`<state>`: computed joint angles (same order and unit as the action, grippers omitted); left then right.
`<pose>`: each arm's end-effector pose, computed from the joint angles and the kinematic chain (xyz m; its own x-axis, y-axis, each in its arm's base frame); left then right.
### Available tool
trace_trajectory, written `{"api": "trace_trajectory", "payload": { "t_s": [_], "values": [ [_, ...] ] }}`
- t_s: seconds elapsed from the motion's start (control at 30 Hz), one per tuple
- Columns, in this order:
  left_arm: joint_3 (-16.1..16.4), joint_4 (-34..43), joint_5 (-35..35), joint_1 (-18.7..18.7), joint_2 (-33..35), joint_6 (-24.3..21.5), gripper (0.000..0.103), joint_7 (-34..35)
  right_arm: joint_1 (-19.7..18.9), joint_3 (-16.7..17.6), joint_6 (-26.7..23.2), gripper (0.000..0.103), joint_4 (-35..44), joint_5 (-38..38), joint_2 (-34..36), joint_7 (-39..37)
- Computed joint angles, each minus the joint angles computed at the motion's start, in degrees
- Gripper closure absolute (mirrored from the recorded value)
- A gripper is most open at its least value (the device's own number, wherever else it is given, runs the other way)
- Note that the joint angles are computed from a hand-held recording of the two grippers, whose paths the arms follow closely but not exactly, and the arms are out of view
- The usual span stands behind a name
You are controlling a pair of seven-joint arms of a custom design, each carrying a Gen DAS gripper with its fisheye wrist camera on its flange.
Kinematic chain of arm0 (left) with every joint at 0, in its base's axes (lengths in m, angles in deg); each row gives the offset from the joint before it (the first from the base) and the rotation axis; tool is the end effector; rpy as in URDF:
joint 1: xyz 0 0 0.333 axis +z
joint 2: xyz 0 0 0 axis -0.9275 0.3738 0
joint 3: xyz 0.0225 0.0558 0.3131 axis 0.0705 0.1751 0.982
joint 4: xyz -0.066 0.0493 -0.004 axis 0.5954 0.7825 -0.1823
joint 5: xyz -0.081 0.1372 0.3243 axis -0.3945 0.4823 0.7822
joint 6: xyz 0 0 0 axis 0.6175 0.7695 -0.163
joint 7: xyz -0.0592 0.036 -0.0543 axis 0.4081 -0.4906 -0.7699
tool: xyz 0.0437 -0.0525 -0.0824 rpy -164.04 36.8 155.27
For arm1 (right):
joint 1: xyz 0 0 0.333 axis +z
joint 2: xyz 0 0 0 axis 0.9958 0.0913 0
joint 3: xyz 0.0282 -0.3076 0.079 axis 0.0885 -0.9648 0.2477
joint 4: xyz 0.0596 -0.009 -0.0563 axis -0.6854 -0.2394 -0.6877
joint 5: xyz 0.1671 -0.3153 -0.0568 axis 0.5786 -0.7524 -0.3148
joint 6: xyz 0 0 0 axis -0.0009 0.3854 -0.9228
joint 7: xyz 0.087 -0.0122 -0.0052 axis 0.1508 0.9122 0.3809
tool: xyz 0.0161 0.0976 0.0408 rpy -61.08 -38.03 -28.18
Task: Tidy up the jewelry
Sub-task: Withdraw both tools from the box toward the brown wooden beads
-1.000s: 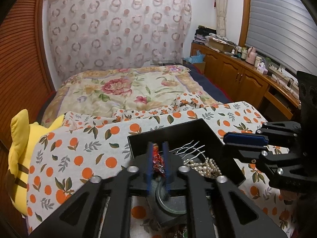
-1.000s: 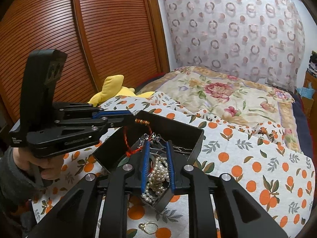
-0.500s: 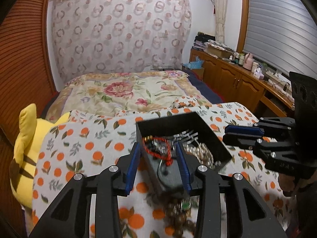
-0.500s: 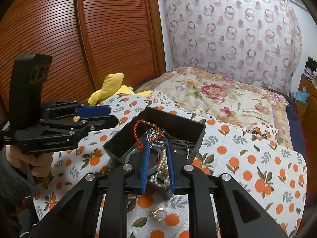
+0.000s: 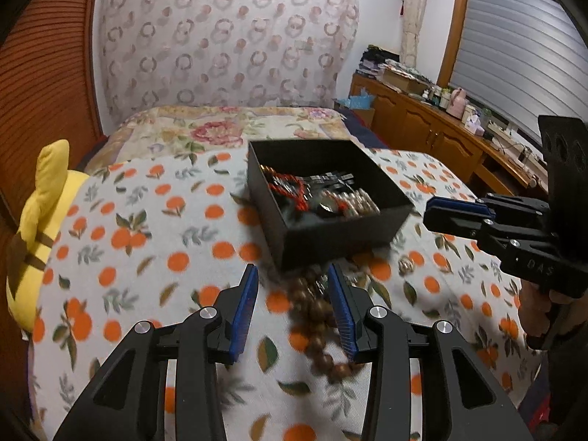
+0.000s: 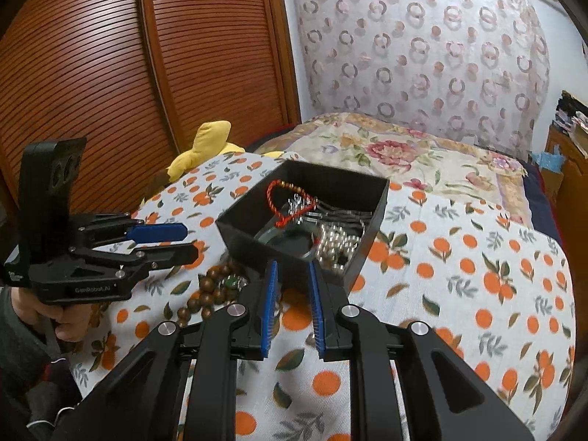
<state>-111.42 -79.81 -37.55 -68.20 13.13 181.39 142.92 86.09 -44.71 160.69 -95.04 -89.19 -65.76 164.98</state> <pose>0.5520 -0.2906 0.3804 -0.6333 -0.7614 0.1382 -0.5865 0.3557 -0.7277 0.5000 0.0821 0.3664 0.2042 -0.9688 -0.1406 -0.6323 -0.0209 -0.7744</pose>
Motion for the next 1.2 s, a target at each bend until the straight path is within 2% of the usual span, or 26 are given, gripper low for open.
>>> {"api": "trace_trajectory", "payload": {
  "t_s": [0.17,0.27,0.33,0.4,0.47,0.57,0.73,0.8,0.87,1.0,1.07,1.1,1.13,1.2],
  "values": [
    [-3.23,-3.32,-1.63,2.04,-1.3,0.45,0.066,1.74,1.8,-0.82,1.05,0.084,-3.0,3.79,-0.93,-2.26],
    [-3.96,-4.66,-2.2,1.97,-1.94,0.83,0.066,2.55,2.5,-1.08,1.65,0.083,-4.4,5.7,-1.47,-3.46],
    [-5.03,-5.51,-2.86,2.37,-2.28,0.99,0.066,3.17,3.0,-1.27,2.31,0.077,-5.55,7.22,-1.74,-4.29],
    [-5.92,-6.12,-3.45,2.76,-2.58,0.51,0.072,3.98,3.34,-1.33,2.81,0.076,-6.57,8.35,-2.05,-4.91],
    [-5.46,-6.41,-3.61,1.98,-2.94,-0.42,0.079,4.56,3.59,-1.42,3.28,0.076,-7.51,9.35,-2.34,-5.49],
    [-1.19,-6.1,-2.36,-2.37,-3.36,-1.48,0.083,3.33,3.5,-1.47,3.89,0.076,-8.55,9.98,-2.65,-5.63],
    [5.83,-5.46,0.61,-8.94,-3.46,-2.18,0.083,-1.05,3.27,-1.51,4.28,0.076,-9.29,10.11,-2.83,-5.68],
    [10.76,-5.28,4.23,-13.23,-3.59,-2.63,0.083,-5.4,2.99,-1.48,4.57,0.076,-9.31,9.72,-2.67,-5.22],
    [12.72,-5.25,6.85,-14.89,-3.52,-2.3,0.083,-7.95,2.92,-1.52,4.78,0.076,-9.46,9.72,-2.64,-5.19],
    [19.49,-5.59,14.53,-21.04,-3.61,-0.92,0.083,-14.5,2.79,-1.56,4.94,0.075,-9.58,9.66,-2.47,-5.09],
    [25.29,-5.91,19.06,-26.28,-3.65,0.09,0.083,-18.59,2.8,-1.56,4.92,0.075,-9.75,9.65,-2.6,-5.13],
    [27.05,-5.83,20.67,-27.85,-3.48,0.4,0.083,-20.03,2.82,-1.55,4.88,0.075,-9.71,9.69,-2.6,-5.13],
    [27.83,-5.95,21.86,-28.5,-3.39,0.82,0.083,-20.88,2.81,-1.55,4.88,0.075,-9.71,9.69,-2.6,-5.13],
    [29.98,-6.52,24.4,-30.29,-3.6,1.55,0.09,-22.67,2.84,-1.55,4.79,0.075,-9.69,9.76,-2.6,-5.18]
  ]
}}
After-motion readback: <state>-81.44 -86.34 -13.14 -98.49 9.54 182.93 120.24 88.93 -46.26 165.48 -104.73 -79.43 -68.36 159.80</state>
